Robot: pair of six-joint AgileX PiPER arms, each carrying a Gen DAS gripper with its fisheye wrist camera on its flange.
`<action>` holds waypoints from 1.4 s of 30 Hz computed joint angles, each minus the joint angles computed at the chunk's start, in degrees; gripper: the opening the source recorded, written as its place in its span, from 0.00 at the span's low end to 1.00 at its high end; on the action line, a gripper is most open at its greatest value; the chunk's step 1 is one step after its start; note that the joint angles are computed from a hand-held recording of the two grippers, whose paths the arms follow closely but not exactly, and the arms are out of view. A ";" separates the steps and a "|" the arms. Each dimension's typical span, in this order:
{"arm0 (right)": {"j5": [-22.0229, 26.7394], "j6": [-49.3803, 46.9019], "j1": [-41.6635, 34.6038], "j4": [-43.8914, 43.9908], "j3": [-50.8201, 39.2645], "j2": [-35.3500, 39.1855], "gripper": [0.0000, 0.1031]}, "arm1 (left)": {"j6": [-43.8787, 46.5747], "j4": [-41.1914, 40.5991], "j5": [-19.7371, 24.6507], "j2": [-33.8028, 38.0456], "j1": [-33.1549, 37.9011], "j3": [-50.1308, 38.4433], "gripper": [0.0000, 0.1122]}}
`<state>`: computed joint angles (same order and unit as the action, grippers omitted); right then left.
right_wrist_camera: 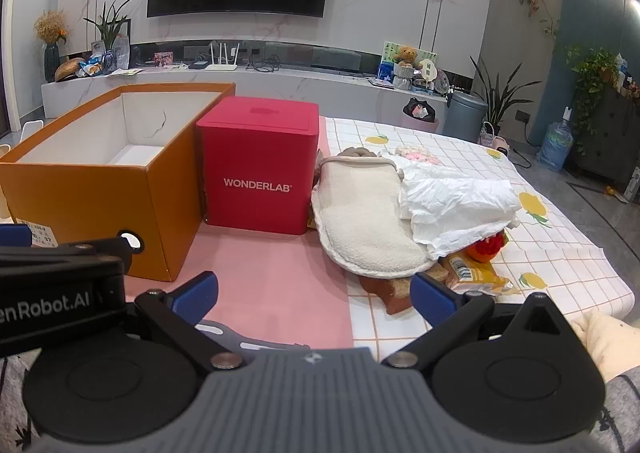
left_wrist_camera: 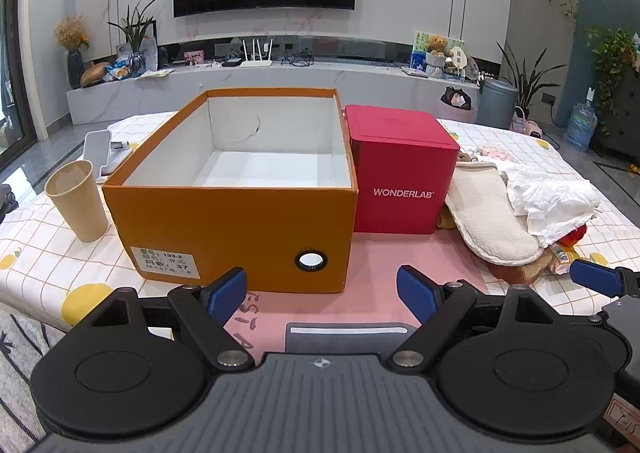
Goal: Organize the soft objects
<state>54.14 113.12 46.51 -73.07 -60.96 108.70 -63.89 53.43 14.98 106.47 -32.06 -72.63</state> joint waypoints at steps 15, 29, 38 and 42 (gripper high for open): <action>0.02 -0.37 0.19 0.23 -0.03 -0.05 0.97 | 7.07 -6.60 0.15 0.03 0.43 -0.60 0.89; -0.07 -1.44 0.03 0.99 -0.67 0.32 0.97 | 6.39 -5.85 0.40 0.31 0.34 -0.65 0.88; 0.28 -2.49 0.15 1.66 -1.39 0.89 0.97 | 10.12 -9.49 0.85 0.69 0.85 -1.27 0.88; 0.22 -2.51 0.07 1.58 -1.37 0.88 0.97 | 9.58 -8.94 0.82 0.79 0.83 -1.30 0.88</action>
<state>54.36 110.61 46.58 -71.49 -62.33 109.58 -54.32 44.49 15.81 107.26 -31.23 -73.93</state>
